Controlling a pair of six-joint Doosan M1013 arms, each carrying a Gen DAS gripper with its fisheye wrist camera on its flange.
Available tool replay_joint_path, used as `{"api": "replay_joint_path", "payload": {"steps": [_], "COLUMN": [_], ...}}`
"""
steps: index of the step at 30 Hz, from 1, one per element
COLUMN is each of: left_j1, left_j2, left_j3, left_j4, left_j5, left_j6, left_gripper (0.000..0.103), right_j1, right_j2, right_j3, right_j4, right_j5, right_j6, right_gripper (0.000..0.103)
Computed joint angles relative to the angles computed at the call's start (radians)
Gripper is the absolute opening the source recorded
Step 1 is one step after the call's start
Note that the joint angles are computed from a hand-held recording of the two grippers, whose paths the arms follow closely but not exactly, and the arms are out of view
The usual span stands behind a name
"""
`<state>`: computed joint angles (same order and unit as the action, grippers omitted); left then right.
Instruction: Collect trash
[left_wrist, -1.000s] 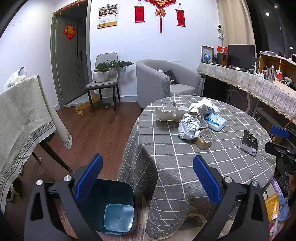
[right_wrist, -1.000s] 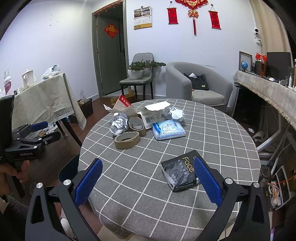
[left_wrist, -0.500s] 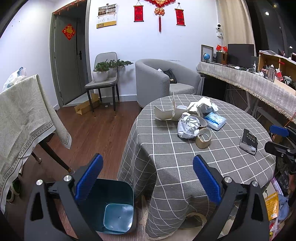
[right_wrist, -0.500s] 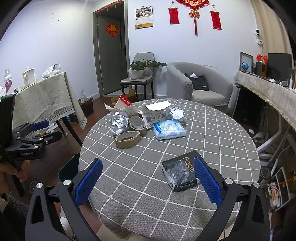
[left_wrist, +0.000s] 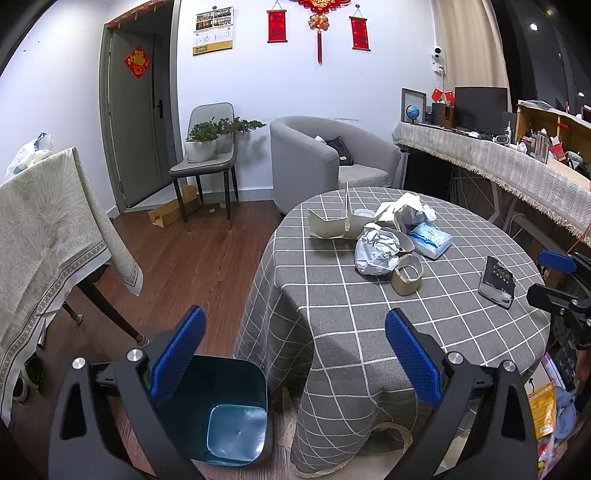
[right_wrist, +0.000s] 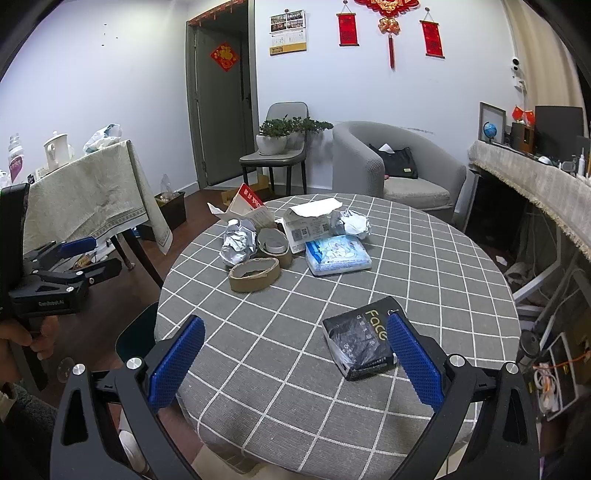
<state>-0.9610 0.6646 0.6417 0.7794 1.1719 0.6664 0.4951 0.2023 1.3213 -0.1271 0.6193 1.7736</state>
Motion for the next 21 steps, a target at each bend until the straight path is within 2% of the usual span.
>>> {"api": "replay_joint_path", "payload": {"steps": [21], "left_j1": [-0.002], "left_j2": [0.013], "left_j3": [-0.026], "left_j4": [-0.029], "left_j5": [0.003], "left_j6": [0.038], "left_gripper": [0.099], "right_j1": [-0.002], "right_j2": [-0.001], "right_j3": [0.001], "right_j4": [-0.002], "right_j5": [0.005], "right_j6": [-0.001], "right_gripper": [0.1]}}
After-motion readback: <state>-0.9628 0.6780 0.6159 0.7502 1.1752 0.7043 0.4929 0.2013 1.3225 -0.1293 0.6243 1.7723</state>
